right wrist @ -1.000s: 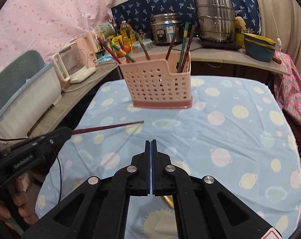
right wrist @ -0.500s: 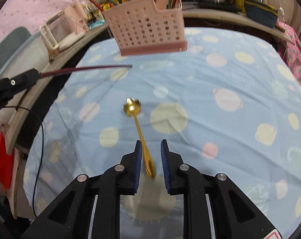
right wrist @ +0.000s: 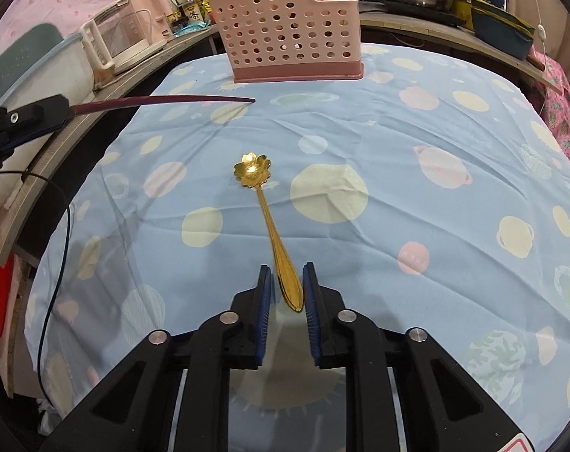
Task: Organize utensils
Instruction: 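Carry the chopstick and spoon above the pink holder with both tools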
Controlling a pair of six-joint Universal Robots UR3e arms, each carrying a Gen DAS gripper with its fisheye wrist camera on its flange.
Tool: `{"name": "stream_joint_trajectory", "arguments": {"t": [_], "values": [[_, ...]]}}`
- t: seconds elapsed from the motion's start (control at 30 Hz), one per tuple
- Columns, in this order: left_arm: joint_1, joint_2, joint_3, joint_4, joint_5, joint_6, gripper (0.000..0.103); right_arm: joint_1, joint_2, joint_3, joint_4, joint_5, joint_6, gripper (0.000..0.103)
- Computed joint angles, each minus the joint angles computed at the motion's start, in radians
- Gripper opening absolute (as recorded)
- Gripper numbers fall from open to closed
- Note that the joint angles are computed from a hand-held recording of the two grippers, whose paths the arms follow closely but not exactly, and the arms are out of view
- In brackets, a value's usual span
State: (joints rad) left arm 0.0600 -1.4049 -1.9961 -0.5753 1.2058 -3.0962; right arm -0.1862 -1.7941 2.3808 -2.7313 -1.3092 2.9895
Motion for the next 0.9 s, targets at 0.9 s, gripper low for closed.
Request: {"name": "stream_joint_trajectory", "arguments": {"t": [0.9], "values": [[0.047, -0.013, 0.238, -0.035, -0.032, 0.015, 0.007, -0.024, -0.070, -0.341, 0.127, 0.106, 0.057, 0.002]]}}
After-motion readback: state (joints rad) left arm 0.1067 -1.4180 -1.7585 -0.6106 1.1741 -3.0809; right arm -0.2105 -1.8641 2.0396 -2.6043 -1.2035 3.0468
